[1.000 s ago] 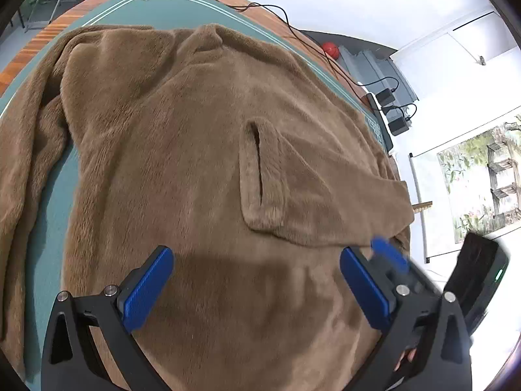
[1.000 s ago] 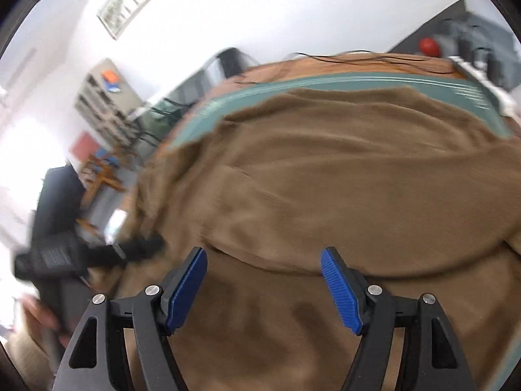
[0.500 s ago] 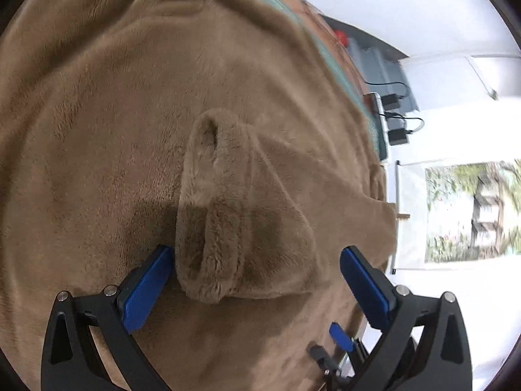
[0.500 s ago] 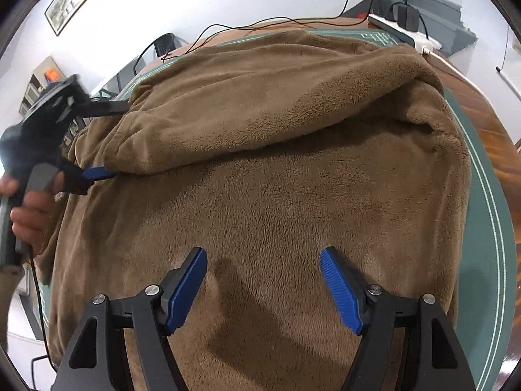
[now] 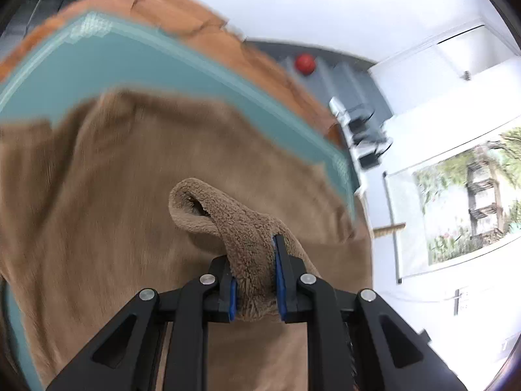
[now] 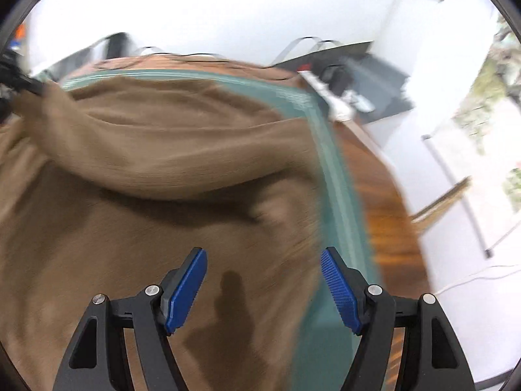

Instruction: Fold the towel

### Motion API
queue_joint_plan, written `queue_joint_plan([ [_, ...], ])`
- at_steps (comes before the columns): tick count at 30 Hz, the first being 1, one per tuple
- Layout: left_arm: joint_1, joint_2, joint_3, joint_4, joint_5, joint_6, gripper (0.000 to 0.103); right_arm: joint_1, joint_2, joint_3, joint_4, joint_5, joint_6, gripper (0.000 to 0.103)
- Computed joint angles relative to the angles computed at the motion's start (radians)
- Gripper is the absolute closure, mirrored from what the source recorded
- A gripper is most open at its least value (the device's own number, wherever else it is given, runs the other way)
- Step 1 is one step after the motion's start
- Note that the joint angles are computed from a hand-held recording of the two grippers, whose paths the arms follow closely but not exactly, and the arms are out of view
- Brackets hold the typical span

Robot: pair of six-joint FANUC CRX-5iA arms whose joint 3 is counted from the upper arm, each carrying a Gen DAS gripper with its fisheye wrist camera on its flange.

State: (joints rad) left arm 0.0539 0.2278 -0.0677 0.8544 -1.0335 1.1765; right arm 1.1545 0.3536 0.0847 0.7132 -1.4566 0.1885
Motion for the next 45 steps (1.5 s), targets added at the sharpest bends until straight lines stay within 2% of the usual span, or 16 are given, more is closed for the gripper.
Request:
queue_joint_plan([
  [4, 0.02, 0.004, 0.032, -0.054, 0.04, 0.029, 0.083, -0.068, 0.052, 0.048, -0.012, -0.06, 0.04, 0.029],
  [9, 0.034, 0.064, 0.06, -0.198, -0.014, 0.138, 0.083, -0.074, -0.053, -0.065, -0.058, -0.015, -0.114, 0.028],
  [11, 0.03, 0.095, 0.081, -0.273, -0.051, 0.182, 0.082, -0.073, -0.053, -0.067, -0.098, -0.004, -0.089, 0.028],
  [14, 0.027, 0.093, 0.062, -0.314, -0.049, 0.189, 0.08, -0.062, -0.04, -0.052, -0.103, -0.008, -0.006, 0.028],
  [17, 0.033, 0.076, 0.061, -0.333, -0.053, 0.181, 0.066, -0.047, -0.071, -0.069, -0.08, 0.021, 0.037, 0.028],
  [18, 0.033, 0.068, 0.067, -0.354, -0.051, 0.191, 0.058, -0.041, -0.093, -0.085, -0.065, 0.041, 0.038, 0.028],
  [20, 0.033, 0.045, 0.062, -0.372, -0.027, 0.197, 0.05, -0.038, -0.143, -0.12, -0.03, 0.099, 0.001, 0.026],
  [24, 0.028, 0.017, 0.054, -0.354, 0.013, 0.188, 0.045, -0.066, -0.174, -0.131, 0.036, 0.163, -0.101, 0.022],
  [28, 0.006, 0.026, 0.06, -0.309, 0.026, 0.123, 0.039, -0.157, -0.118, -0.049, 0.036, 0.219, -0.072, 0.022],
  [31, -0.024, 0.061, 0.081, -0.29, 0.027, 0.079, 0.037, -0.225, -0.026, 0.078, -0.039, 0.259, 0.078, 0.022],
  [33, -0.035, 0.082, 0.093, -0.31, 0.025, 0.085, 0.037, -0.249, 0.035, 0.155, -0.096, 0.245, 0.176, 0.022],
  [35, -0.037, 0.105, 0.106, -0.326, 0.013, 0.102, 0.037, -0.263, 0.102, 0.231, -0.144, 0.181, 0.253, 0.022],
  [38, -0.035, 0.107, 0.098, -0.326, 0.024, 0.076, 0.037, -0.279, 0.144, 0.25, -0.166, 0.121, 0.275, 0.022],
  [39, -0.034, 0.106, 0.095, -0.325, 0.027, 0.063, 0.037, -0.284, 0.125, 0.217, -0.174, 0.15, 0.256, 0.021],
  [41, -0.036, 0.104, 0.102, -0.337, 0.02, 0.069, 0.037, -0.292, 0.101, 0.173, -0.175, 0.181, 0.216, 0.013],
  [45, -0.041, 0.103, 0.12, -0.364, 0.004, 0.088, 0.037, -0.286, 0.114, 0.192, -0.171, 0.153, 0.223, 0.013],
])
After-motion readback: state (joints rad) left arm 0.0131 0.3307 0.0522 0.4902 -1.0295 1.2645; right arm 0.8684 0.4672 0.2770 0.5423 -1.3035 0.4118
